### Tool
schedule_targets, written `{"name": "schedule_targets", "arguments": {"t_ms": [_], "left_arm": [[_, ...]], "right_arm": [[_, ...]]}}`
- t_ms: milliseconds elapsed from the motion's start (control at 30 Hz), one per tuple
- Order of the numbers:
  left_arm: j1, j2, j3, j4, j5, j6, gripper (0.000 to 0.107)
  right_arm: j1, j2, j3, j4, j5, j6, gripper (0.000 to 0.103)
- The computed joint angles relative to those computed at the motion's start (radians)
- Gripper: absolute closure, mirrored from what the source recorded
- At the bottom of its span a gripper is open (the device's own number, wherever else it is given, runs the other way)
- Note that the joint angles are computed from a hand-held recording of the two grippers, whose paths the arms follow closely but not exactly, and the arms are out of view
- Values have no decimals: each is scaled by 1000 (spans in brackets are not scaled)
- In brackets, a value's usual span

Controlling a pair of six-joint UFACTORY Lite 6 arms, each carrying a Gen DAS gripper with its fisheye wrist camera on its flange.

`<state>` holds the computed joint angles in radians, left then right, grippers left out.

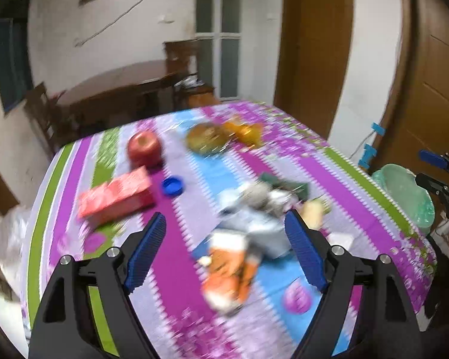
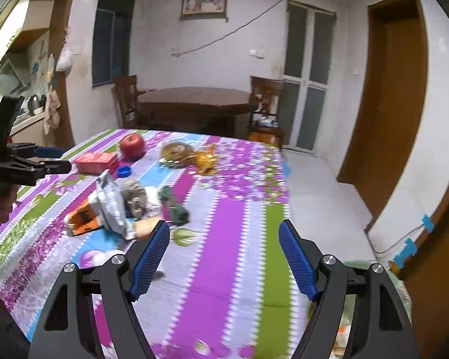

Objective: Collect trash
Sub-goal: 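Move both tools back over the table toward the remaining items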

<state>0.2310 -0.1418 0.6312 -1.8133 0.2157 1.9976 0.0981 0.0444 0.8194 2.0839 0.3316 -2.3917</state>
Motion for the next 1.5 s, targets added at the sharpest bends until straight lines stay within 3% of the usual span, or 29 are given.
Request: {"name": "schedule_targets", "arguments": {"t_ms": [67, 233, 400, 533, 867, 1067, 1500], "left_arm": [[64, 26, -18, 41, 51, 13, 29], [118, 52, -99, -59, 137, 238, 29], [138, 97, -124, -33, 205, 324, 29], [97, 145, -111, -73, 182, 393, 29], [46, 317, 3, -170, 130, 455, 29], [57, 367, 36, -182, 133, 450, 29], [65, 406, 63, -171, 151, 438, 29]], "right_arm": [[51, 41, 28, 20, -23, -4, 27], [175, 157, 107, -144, -63, 192, 27], [320, 206, 77, 70, -118, -34, 27], [365, 237, 60, 160, -109, -104, 27], [390, 251, 48, 120, -92, -61, 27], [409, 269, 45, 302, -102, -221, 27], [378, 268, 42, 196, -71, -89, 27]]}}
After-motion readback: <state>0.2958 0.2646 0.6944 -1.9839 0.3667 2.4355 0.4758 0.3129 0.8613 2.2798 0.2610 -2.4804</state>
